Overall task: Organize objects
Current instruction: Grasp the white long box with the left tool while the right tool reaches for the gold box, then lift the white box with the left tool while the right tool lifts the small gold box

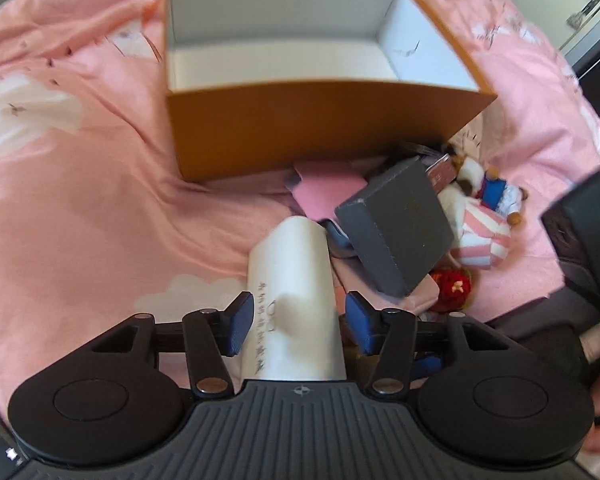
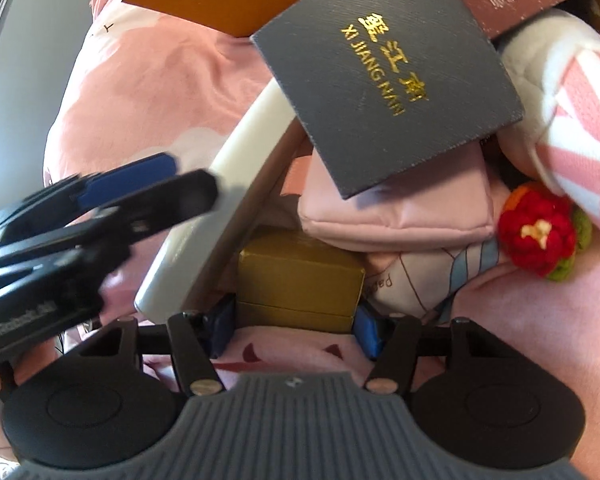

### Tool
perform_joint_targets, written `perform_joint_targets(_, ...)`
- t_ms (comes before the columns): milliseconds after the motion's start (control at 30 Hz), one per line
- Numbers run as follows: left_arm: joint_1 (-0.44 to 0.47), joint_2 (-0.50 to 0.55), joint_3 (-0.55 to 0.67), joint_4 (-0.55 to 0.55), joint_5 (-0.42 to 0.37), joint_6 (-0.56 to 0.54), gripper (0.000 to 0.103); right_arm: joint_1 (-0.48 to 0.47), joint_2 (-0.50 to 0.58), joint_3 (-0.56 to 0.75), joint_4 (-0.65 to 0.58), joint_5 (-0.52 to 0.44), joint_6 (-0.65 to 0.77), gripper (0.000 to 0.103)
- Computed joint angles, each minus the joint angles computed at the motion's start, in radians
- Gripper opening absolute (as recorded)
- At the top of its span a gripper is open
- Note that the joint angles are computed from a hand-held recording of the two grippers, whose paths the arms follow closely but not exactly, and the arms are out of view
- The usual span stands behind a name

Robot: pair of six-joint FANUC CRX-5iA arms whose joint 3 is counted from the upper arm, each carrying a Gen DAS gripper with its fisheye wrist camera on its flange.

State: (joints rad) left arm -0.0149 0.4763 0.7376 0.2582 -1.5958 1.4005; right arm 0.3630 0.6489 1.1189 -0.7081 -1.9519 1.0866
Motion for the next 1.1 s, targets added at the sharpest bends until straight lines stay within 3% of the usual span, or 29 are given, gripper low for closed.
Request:
perform_joint_targets(200,-0.062,0.085,0.143,-0.122,-0.108,-0.053,0.061,0.006,-0.01,-0.014,0.023,0.005,0.048,0.062)
perform_joint_targets(400,-0.106,0.096,0.162,-0.231,-0.14,-0.125,0.059,0.02,-0.017,-0.021,0.06,0.008,0.096,0.062)
perform_joint_targets(533,-0.106,0.042,0.094,-0.264,-0.069,-0.135,0.032,0.012,-0.022,-0.023,0.057,-0.002,0.102,0.062)
perform_joint_targets(833,-0.036,-0.078,-0.069,-0.147,0.075,-0.086,0.031,0.018,-0.035,-0.014,0.071,0.032,0.145,0.061)
perform_joint_targets(1100,0.004,-0.149,-0.155,-0.019,0.221,-0.032,0.032,0.018,-0.098,-0.023,0.127,0.127,0.236,0.061)
